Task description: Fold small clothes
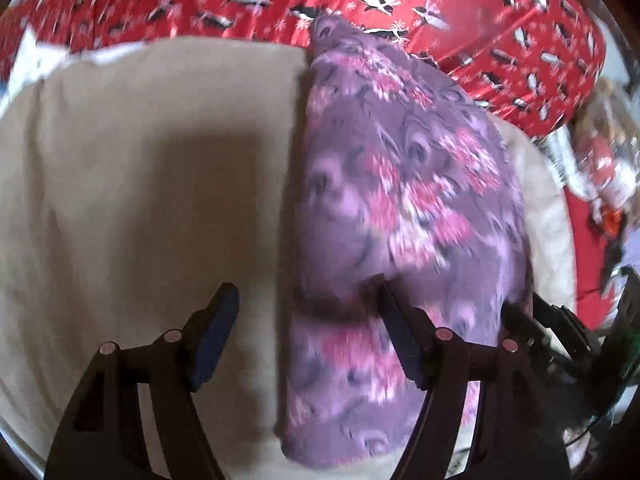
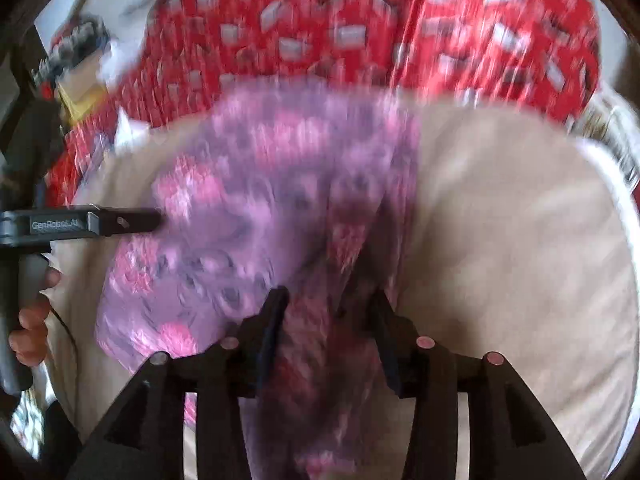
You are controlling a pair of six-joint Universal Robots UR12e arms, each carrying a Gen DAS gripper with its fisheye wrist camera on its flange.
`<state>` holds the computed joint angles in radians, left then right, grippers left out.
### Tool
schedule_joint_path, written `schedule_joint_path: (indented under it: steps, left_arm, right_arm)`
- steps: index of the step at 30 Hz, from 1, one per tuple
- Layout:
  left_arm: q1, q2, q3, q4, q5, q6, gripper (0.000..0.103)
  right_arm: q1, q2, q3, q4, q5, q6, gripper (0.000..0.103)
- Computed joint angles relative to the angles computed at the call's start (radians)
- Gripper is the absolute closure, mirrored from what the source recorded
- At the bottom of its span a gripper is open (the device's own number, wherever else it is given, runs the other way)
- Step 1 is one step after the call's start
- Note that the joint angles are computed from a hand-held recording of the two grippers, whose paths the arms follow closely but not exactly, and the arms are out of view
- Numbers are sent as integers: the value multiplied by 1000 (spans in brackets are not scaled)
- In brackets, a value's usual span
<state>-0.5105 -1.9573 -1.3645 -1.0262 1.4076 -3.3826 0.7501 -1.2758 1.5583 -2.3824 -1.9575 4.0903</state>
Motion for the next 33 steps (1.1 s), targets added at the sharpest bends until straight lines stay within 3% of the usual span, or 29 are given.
schedule_joint_path:
  steps: [2, 4, 7, 10, 13, 16, 19, 22, 23, 26, 28, 31, 33]
  left_arm:
    - [17, 23, -30, 0, -56, -21, 31]
    - [21, 39, -61, 12, -64, -40, 30]
    - [9, 40, -80, 12, -48, -32, 27]
    - [-9, 42, -76, 12, -9, 4, 27]
    - [15, 41, -66, 1, -92, 9, 27]
    - [45, 33, -63, 25, -189, -23, 27]
    - [59, 5, -32, 16, -247, -31, 27]
    - [59, -25, 5, -31, -305, 8, 27]
    - [59, -38, 18, -47, -341, 22, 27]
    - [57, -53, 31, -24, -377, 30, 20]
    - [55, -65, 45, -17, -385, 10, 20]
    - [45, -78, 60, 5, -360, -29, 20]
    - [29, -78, 69, 20, -288, -38, 33]
  right_arm:
    - [11, -19, 26, -57, -36, 53, 58]
    - [26, -34, 63, -122, -61, 81, 57]
    - [20, -32, 85, -55, 19, 116, 57]
    - [24, -33, 76, -42, -4, 114, 58]
    - [22, -37, 55, -28, -40, 108, 58]
    - [15, -62, 88, -119, -80, 165, 53]
    - [-31, -65, 143, -296, 18, 206, 44]
    - [-70, -44, 160, -354, 124, 209, 42]
    - [-86, -35, 173, -416, 175, 219, 38]
    - [-107, -9, 182, -560, 258, 166, 35]
    - [-115, 3, 172, -583, 294, 110, 35]
    - [-120, 16, 138, -504, 308, 75, 35]
    - [-110, 24, 106, -436, 264, 53, 40]
